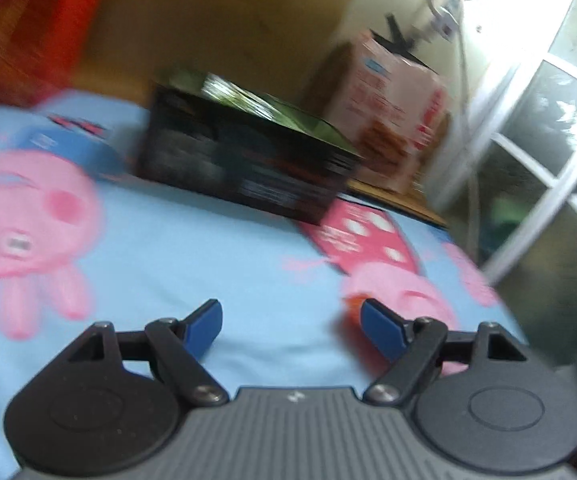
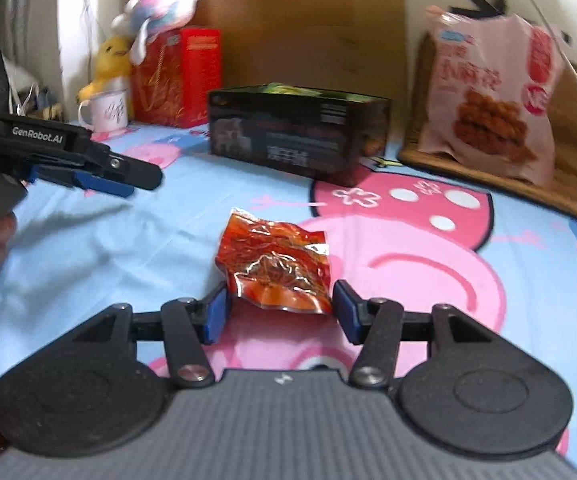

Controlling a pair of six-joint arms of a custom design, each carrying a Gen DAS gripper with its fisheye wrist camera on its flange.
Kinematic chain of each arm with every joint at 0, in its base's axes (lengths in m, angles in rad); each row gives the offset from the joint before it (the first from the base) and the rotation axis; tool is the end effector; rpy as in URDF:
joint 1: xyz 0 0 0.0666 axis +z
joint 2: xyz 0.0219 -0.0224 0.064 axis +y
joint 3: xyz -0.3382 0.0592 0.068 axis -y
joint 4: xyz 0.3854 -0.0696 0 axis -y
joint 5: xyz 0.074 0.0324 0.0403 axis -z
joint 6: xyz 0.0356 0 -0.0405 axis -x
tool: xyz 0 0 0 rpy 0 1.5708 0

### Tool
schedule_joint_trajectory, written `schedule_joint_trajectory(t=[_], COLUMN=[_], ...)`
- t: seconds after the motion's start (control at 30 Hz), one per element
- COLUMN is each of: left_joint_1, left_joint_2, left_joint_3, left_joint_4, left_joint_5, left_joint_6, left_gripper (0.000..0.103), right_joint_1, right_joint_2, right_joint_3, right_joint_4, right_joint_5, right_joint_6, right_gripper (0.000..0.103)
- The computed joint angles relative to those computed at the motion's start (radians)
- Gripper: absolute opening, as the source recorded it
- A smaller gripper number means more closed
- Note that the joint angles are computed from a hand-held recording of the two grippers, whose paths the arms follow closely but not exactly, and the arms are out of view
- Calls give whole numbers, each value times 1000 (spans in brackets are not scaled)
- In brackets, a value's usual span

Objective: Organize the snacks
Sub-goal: 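Move the left gripper to the red spicy snack packet, then grasp the red spicy snack packet with the left gripper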

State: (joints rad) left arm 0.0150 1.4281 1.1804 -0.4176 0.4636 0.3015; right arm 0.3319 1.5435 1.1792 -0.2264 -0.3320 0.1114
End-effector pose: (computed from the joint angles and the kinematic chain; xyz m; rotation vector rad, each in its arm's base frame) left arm 0.4981 -0.0088 0.3150 -0.0982 2.2349 -0.6736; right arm 0.4975 0.1833 0.2731 -0.6620 2.0610 0.4856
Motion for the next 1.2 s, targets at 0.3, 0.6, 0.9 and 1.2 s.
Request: schedule_joint_trajectory(t=[0.3,0.6,0.9,1.2], left_joint_1=[-65,-10,10,-15], left_joint_2=[175,211,170,176], left_joint_3=[204,193,124,154], left_joint_4=[-147,-105,78,-16], left_joint_5=[146,239,331,254], left_joint_6=[49,125,148,40], left_gripper=[30,8,6,6], right_joint_1=[-28,-45,-114,-92], right_joint_2=[13,-19,19,78], right_joint_3=[6,-15,14,89], right_joint_4=[14,-42,-36,-63], right_joint_5=[-88,-142,-335,-337], right_joint_6=[-101,-37,-194,-146], right_gripper=[58,76,77,89])
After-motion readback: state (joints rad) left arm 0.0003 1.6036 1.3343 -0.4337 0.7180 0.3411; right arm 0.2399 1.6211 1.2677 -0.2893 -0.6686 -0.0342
